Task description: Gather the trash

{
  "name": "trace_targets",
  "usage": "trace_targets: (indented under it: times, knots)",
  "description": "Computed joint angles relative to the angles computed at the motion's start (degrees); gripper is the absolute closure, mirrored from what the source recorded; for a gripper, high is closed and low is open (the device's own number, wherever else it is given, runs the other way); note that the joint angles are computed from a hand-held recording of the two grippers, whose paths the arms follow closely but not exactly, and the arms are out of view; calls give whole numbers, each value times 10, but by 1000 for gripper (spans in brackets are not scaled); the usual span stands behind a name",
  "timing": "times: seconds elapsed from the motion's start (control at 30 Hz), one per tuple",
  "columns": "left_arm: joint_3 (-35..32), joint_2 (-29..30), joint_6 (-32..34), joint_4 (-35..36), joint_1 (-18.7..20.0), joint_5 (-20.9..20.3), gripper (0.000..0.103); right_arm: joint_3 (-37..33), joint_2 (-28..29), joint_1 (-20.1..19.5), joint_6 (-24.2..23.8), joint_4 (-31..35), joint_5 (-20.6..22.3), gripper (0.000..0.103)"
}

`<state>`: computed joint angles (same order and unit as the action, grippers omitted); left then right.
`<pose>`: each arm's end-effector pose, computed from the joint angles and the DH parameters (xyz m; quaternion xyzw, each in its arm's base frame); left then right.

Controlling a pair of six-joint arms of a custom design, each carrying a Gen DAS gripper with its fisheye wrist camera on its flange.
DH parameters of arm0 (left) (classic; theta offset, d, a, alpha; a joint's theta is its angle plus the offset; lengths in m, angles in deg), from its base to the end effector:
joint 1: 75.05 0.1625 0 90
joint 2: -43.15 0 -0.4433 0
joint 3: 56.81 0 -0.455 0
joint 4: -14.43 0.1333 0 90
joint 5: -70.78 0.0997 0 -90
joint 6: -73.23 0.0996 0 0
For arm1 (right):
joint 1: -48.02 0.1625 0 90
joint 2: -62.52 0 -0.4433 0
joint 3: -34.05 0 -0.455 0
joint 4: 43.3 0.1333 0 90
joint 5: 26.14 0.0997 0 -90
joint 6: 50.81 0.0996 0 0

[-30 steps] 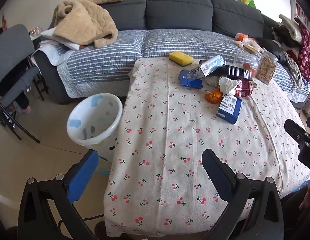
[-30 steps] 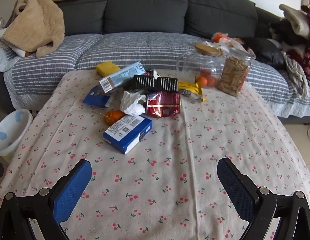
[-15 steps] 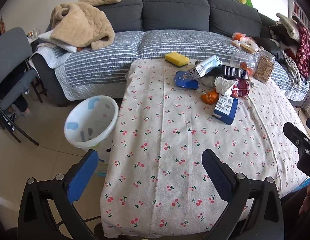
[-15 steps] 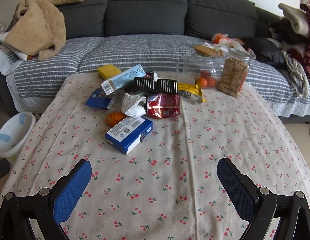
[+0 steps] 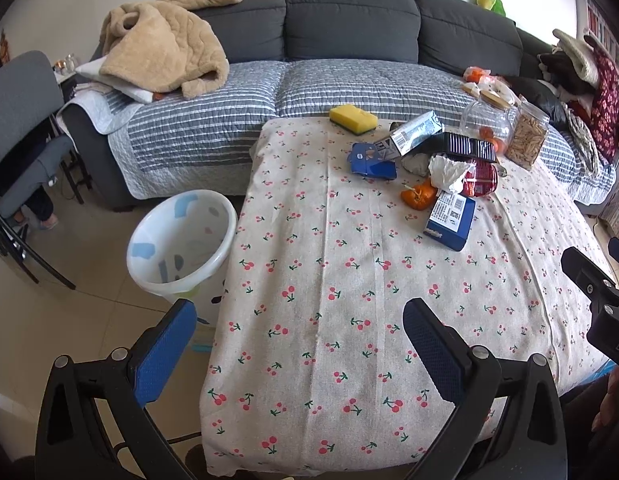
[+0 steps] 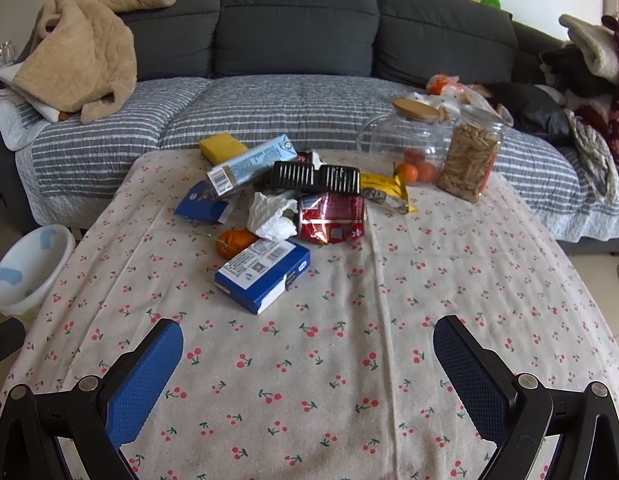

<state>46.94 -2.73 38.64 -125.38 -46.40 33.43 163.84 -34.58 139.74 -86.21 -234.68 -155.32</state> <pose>-0.4605 -0.4937 0.0216 0.2372 0.8626 -0.2864 0.3430 0.0834 -0.4340 0.4215 0.0683 -0.7976 0.4285 0.4189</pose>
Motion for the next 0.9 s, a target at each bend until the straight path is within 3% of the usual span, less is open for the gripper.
trace_targets:
  times: [0.9]
  knots:
    - [6,-7,-12,-3,-1,14,0,-3,7,0,13,14,-10,0]
